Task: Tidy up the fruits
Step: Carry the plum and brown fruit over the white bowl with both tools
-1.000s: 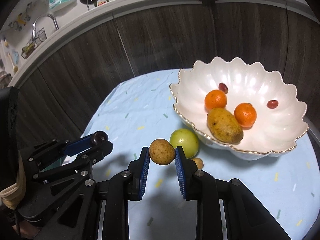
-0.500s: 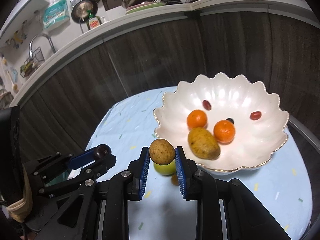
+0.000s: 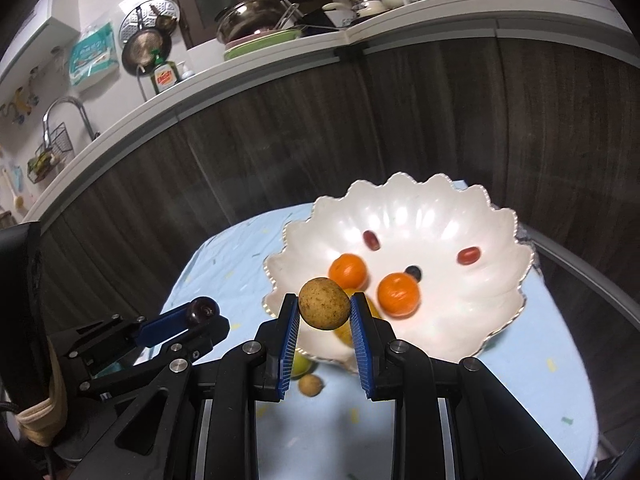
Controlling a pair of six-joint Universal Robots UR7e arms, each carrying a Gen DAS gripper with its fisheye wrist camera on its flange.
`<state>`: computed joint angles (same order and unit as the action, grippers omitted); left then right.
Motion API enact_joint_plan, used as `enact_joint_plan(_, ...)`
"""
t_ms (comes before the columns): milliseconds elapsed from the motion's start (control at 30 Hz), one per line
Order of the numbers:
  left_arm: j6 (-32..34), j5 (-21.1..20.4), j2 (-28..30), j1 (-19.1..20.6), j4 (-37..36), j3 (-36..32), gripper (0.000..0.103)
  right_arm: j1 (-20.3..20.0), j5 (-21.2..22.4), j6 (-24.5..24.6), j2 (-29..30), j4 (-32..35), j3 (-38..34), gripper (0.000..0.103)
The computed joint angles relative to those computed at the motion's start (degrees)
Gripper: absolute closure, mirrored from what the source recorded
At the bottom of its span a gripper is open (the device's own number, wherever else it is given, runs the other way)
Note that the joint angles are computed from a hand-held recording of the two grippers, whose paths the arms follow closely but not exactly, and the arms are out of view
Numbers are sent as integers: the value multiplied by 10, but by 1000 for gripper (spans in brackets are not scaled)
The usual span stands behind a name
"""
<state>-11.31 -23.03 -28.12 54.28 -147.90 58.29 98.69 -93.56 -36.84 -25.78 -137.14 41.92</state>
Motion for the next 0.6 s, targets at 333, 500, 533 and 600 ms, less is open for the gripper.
enact_joint_plan(333,39,-12,38,7,2,-79,75,-2,-16,3,27,4,-58,76)
enact_joint_plan(500,60,-16,58,11,2,-119,75,-2,-25,3,47,12,-99,76)
enact_joint_plan(533,63,-18,62,12,3,-127,75,-2,-27,3,54,16,-113,76)
enact_joint_plan(600,68,-20,71,14,7,-145,75,-2,-30,1,65,22,-135,76)
